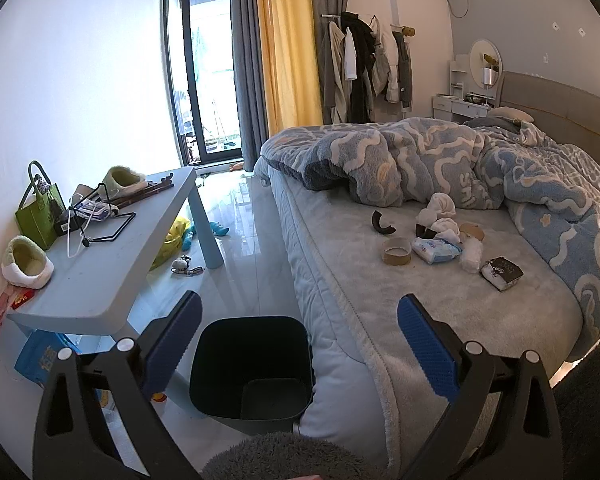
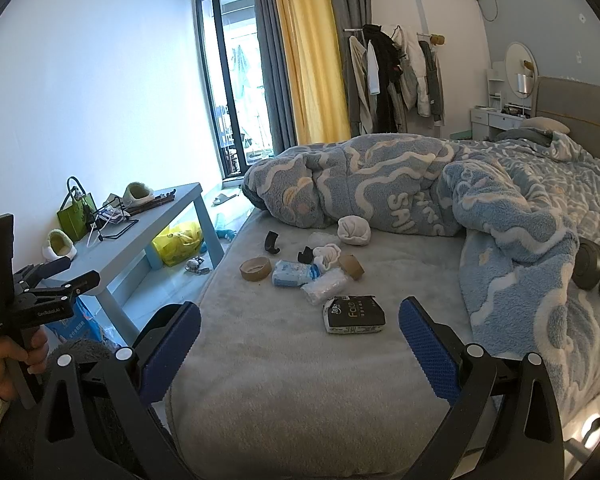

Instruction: Collect trash

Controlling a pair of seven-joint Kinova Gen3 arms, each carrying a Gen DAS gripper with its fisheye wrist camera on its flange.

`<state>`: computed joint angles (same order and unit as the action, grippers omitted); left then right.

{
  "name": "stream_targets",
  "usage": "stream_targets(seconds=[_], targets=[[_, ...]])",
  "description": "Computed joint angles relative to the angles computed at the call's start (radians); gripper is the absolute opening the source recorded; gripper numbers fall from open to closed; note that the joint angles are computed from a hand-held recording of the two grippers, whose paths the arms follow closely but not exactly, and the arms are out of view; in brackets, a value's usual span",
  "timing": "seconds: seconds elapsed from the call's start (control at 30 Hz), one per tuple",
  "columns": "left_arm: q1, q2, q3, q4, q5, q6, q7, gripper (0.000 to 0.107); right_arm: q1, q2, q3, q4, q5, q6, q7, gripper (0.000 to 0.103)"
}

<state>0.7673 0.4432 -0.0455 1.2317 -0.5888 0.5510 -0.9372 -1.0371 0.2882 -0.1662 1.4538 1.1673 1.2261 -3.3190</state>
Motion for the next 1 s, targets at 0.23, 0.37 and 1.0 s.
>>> stream_targets(seconds=[0.23, 0.37, 1.0], targets=[[-0.002, -0.001, 0.001, 0.0, 0.004, 0.001, -0.004, 0.1, -0.003, 0.003, 0.001, -0.001, 0.004, -0.001, -0.006, 0.1], [-0.003, -0.002, 0.001, 0.001, 0.005, 0.003, -0.005, 0.1, -0.003, 0.004, 0.002, -0.003, 0.003, -0.002, -0.004, 0.1], [-0.006, 0.002, -0.009, 0.024, -0.001, -0.023, -0.005, 0.1, -0.002, 0.003, 0.003, -0.006, 0.0, -0.005, -0.005, 0.1]])
